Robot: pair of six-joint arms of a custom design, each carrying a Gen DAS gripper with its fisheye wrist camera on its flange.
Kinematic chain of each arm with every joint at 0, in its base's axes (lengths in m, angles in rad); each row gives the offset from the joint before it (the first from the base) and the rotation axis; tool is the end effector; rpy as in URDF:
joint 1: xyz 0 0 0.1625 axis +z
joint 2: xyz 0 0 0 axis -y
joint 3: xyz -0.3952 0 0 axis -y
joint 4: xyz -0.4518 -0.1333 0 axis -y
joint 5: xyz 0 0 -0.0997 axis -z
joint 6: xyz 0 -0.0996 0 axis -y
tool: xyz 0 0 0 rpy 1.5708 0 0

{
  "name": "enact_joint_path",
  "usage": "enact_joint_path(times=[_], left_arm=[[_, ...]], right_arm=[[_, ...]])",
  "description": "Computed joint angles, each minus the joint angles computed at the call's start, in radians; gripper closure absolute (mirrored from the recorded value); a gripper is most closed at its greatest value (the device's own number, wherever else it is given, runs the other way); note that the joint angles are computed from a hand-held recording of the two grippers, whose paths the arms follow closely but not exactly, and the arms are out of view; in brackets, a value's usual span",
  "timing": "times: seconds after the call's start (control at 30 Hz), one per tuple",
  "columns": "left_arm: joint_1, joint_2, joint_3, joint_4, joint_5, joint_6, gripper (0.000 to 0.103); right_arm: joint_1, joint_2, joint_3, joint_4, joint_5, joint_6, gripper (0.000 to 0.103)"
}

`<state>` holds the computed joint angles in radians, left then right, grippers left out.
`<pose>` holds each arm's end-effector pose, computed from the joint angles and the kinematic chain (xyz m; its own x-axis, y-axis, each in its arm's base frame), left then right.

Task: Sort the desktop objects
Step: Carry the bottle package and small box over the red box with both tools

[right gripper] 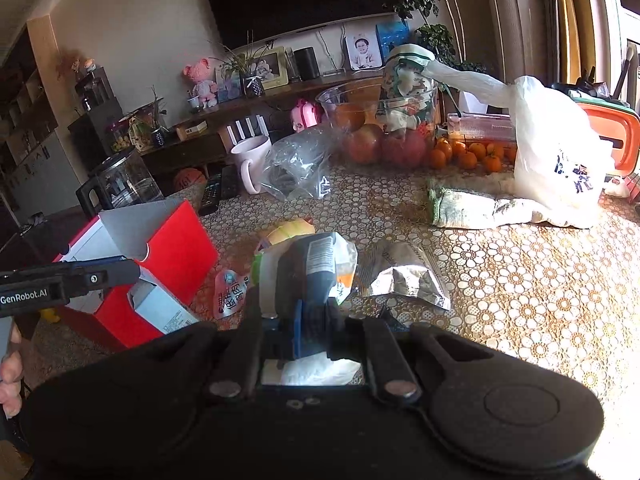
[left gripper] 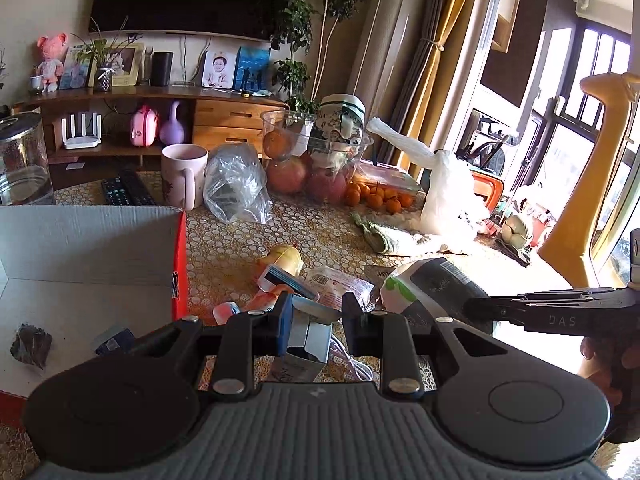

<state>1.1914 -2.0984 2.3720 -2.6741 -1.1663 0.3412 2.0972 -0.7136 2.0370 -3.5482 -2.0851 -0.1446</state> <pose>0.0229 -0.4084 0.3936 -0.8224 0.2765 -0.4972 0.5573 0.5673 -0.6063 0.3449 -0.4257 -0.0250 -0.8362 -0.2757 0.4740 -0.5247 0.6533 -0.5458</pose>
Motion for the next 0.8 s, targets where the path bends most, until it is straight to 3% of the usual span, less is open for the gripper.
enact_joint_path(times=[0.4, 0.8], left_arm=[[-0.039, -0.044, -0.054, -0.006, 0.015, 0.029, 0.078], [0.038, -0.033, -0.143, -0.031, 0.007, 0.063, 0.078]], right_arm=[[0.046, 0.004, -0.076, 0.099, 0.024, -0.016, 0.092], [0.101, 0.097, -0.249, 0.241, 0.073, -0.033, 0.092]])
